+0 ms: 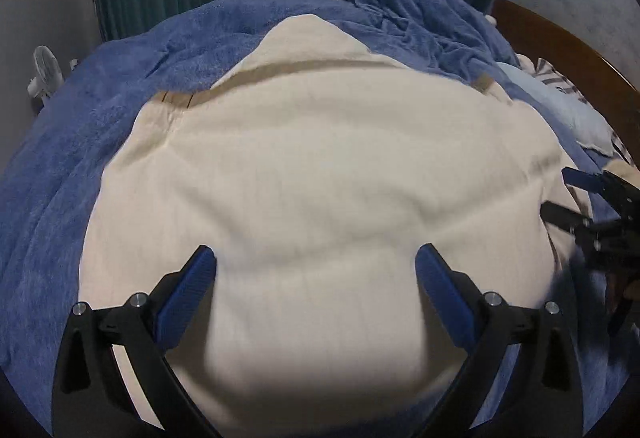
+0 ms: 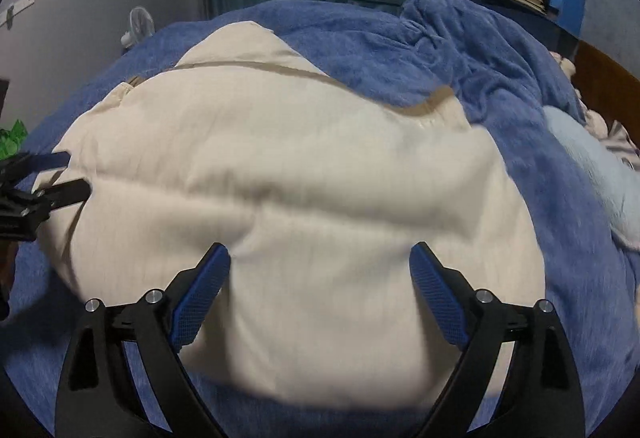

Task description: Fold large clothes

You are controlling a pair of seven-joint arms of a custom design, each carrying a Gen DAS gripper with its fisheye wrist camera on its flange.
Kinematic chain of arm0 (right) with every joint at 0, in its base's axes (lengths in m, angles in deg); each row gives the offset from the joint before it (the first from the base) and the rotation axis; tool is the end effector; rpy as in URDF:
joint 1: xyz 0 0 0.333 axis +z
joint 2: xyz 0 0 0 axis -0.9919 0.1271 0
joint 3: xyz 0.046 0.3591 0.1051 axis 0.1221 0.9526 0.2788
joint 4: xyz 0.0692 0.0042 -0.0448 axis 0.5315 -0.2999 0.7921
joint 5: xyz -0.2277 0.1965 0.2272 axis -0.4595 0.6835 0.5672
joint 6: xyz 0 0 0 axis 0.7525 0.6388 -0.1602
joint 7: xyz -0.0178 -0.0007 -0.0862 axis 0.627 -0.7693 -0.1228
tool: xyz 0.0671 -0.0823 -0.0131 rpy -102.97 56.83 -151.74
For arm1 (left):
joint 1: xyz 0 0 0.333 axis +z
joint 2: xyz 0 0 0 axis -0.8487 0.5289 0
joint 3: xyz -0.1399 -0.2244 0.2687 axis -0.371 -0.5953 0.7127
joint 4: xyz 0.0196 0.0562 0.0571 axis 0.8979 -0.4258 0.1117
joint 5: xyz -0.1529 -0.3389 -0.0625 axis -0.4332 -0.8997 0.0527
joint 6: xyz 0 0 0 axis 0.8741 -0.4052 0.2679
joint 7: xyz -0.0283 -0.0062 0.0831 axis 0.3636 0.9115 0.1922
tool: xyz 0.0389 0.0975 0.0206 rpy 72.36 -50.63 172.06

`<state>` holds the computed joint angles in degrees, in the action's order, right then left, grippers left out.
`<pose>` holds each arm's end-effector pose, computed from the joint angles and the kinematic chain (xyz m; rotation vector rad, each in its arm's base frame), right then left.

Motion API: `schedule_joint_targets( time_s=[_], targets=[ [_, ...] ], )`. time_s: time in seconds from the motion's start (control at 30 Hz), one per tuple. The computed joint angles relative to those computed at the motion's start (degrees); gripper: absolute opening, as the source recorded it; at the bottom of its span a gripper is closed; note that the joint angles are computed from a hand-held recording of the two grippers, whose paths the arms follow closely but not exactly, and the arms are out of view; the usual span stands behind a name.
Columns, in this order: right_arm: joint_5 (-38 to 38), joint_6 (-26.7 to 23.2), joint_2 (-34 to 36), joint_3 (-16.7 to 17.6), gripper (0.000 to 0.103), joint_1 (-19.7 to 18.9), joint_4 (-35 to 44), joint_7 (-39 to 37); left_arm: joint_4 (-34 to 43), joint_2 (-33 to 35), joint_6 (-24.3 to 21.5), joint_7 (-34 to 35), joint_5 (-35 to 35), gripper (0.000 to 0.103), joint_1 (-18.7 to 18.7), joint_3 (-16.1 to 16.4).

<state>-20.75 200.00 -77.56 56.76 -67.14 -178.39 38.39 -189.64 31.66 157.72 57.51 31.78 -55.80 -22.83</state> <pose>0.4864 0.0782 0.4626 -2.1236 1.2248 -0.5327 0.4234 -0.1393 0.4753 -1.8732 1.7573 -0.6915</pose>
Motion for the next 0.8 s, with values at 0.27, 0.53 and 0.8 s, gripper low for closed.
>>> schedule_joint_targets(
  time_s=[0.27, 0.53, 0.8],
  targets=[
    [-36.91, -4.89, 11.89, -0.88, 0.093, -1.01, 13.31, 38.08, 16.22, 12.82, -13.18, 14.74, -15.40, 0.096, -5.11, 5.78],
    [-51.54, -16.79, 22.18, -2.06, 0.097, -1.56, 27.25, 54.00, 25.37, 21.01, -22.00, 19.24, -19.63, 0.097, -4.81, 6.35],
    [-51.13, -12.98, 23.32, -0.38, 0.097, -2.65, 24.47, 55.16, 25.22, 23.65, -19.39, 22.30, -24.25, 0.098, -3.92, 6.52]
  ],
)
